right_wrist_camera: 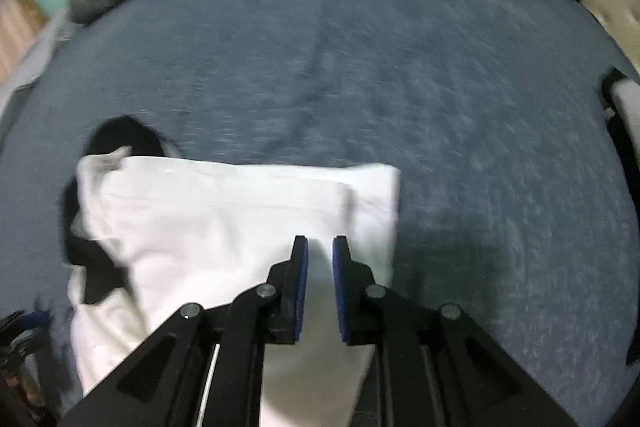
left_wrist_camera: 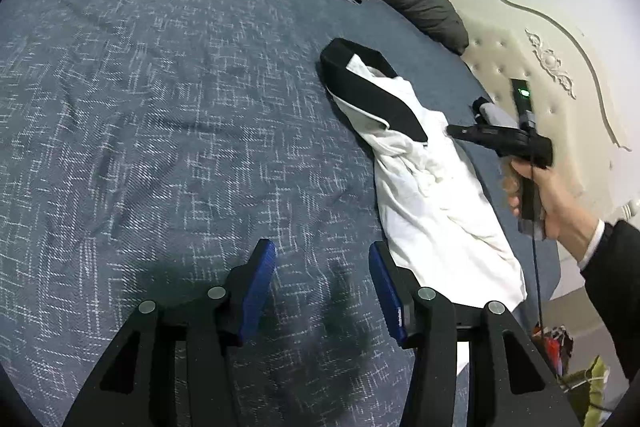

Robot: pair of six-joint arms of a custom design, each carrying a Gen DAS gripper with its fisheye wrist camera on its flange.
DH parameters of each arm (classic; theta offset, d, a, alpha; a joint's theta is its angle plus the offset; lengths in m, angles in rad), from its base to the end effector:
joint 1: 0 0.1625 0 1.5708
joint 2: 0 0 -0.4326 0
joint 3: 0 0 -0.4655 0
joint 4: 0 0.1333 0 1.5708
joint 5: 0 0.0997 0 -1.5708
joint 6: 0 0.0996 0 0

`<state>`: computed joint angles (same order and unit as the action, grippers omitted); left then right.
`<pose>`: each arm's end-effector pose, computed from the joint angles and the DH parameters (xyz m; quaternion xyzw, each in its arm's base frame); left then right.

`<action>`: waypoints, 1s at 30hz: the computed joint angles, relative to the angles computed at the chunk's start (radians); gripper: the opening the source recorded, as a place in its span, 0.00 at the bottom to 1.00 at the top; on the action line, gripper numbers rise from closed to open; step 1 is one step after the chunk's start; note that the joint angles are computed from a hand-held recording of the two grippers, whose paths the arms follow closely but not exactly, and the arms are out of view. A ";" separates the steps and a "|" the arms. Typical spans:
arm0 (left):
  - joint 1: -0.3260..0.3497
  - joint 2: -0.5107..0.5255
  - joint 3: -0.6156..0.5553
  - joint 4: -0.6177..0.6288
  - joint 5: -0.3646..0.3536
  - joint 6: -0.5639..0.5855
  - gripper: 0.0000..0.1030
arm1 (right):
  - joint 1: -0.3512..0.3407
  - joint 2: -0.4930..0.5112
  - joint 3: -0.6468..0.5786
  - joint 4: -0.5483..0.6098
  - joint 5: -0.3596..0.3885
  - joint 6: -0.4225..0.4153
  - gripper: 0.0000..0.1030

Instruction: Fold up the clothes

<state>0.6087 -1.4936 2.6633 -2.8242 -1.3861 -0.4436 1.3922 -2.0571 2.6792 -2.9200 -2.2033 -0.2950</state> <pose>-0.1780 -0.3089 0.0760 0.2513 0.9626 -0.0913 0.0434 0.0192 -0.3124 0.2799 -0.0587 -0.8932 0.2603 0.3619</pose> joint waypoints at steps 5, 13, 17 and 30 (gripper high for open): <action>0.002 -0.010 -0.005 0.000 0.012 -0.003 0.55 | 0.071 -0.150 0.053 0.067 0.115 0.037 0.27; -0.002 -0.044 0.004 0.009 0.019 -0.008 0.55 | 0.353 -0.088 0.103 0.249 0.053 0.013 0.38; -0.003 -0.059 0.009 0.013 0.022 -0.011 0.56 | 0.401 -0.011 0.110 0.243 -0.011 0.048 0.38; 0.005 -0.064 0.006 0.010 0.021 -0.001 0.56 | 0.312 -0.001 0.107 0.210 0.024 0.078 0.04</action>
<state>0.6135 -1.5577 2.6689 -2.8143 -1.3655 -0.4449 1.7038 -2.0577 2.7861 -2.7101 -2.1797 -0.2167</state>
